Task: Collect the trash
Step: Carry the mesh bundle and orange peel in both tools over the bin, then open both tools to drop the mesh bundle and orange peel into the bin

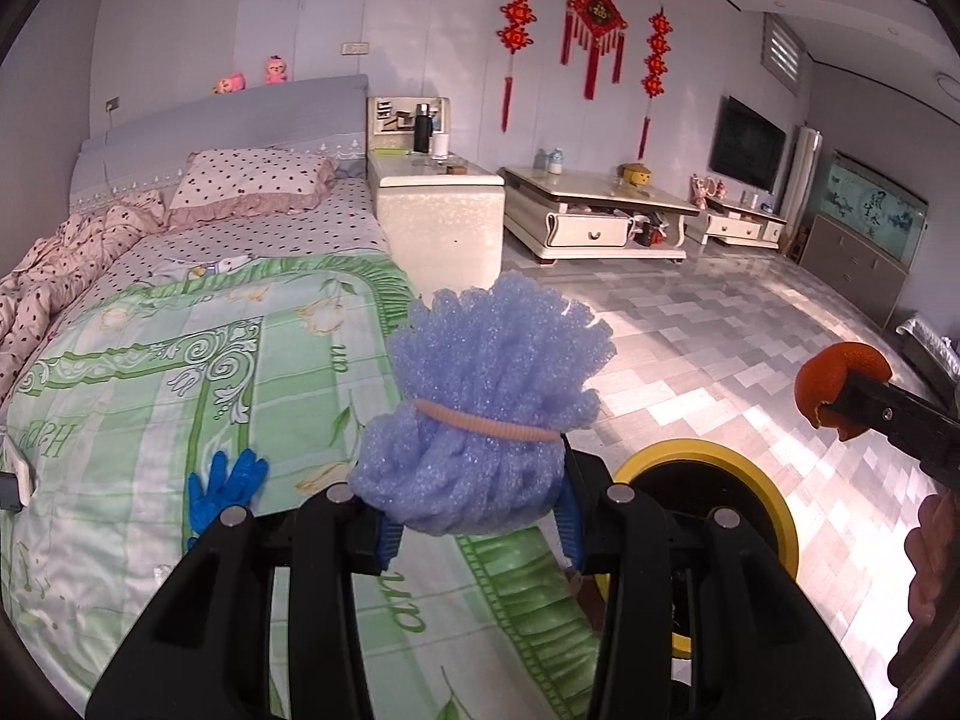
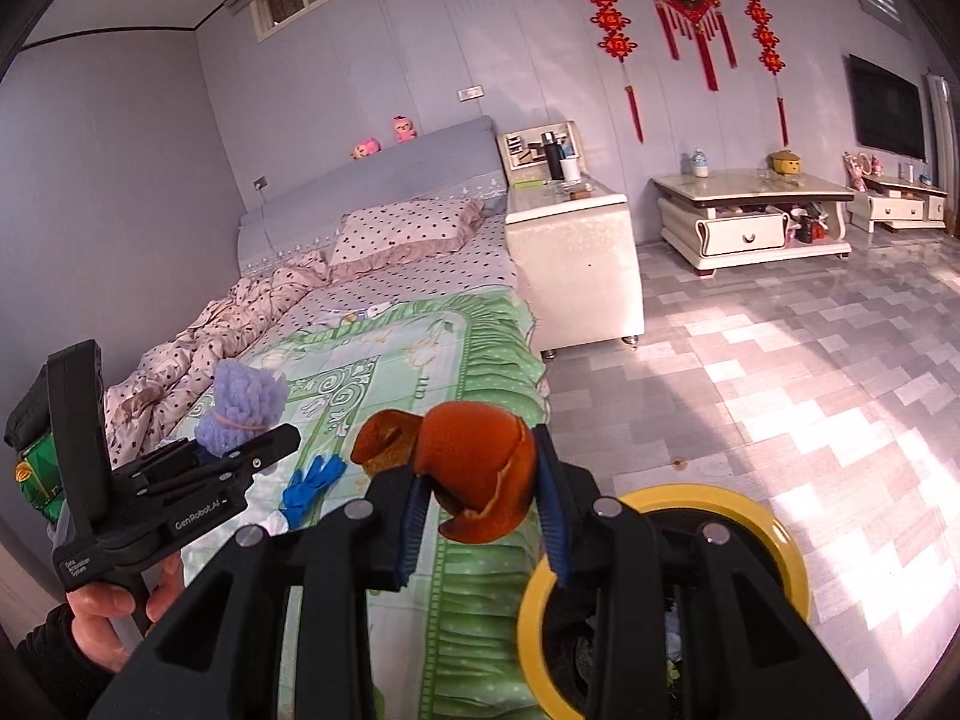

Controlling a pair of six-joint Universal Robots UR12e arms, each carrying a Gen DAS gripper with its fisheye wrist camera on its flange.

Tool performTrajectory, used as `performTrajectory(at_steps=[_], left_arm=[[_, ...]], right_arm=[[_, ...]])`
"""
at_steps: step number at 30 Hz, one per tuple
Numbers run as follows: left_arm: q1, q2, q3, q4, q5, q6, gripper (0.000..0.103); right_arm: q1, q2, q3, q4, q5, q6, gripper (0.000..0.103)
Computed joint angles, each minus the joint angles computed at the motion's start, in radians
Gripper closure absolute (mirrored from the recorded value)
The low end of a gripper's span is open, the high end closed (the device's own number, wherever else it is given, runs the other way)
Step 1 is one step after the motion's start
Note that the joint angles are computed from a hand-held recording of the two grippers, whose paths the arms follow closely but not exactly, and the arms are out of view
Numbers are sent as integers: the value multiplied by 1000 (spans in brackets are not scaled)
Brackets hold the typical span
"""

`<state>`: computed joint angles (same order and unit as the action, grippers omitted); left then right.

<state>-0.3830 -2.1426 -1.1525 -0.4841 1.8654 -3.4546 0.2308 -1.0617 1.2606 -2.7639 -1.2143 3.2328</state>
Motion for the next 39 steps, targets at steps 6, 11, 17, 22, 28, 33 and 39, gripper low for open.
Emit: performTrajectory(at_steps=[6, 11, 17, 22, 28, 33, 39], left_arm=[[-29, -72, 97, -48, -47, 26, 64], [-40, -121, 154, -93, -95, 35, 64], [-43, -173, 201, -141, -152, 33, 64], [-44, -206, 222, -168, -189, 33, 63], [-44, -225, 226, -182, -234, 43, 62], [-43, -231, 227, -183, -259, 47, 60], [-40, -229, 224, -174, -274, 53, 57]], right_arm=[[-29, -10, 34, -2, -40, 26, 73], [-45, -1, 43, 20, -63, 46, 72], [-56, 24, 38, 56, -92, 66, 72], [-66, 41, 32, 96, -108, 83, 72], [-75, 57, 22, 127, -109, 95, 72], [-75, 65, 17, 135, -120, 103, 71], [-75, 66, 15, 138, -139, 120, 70]])
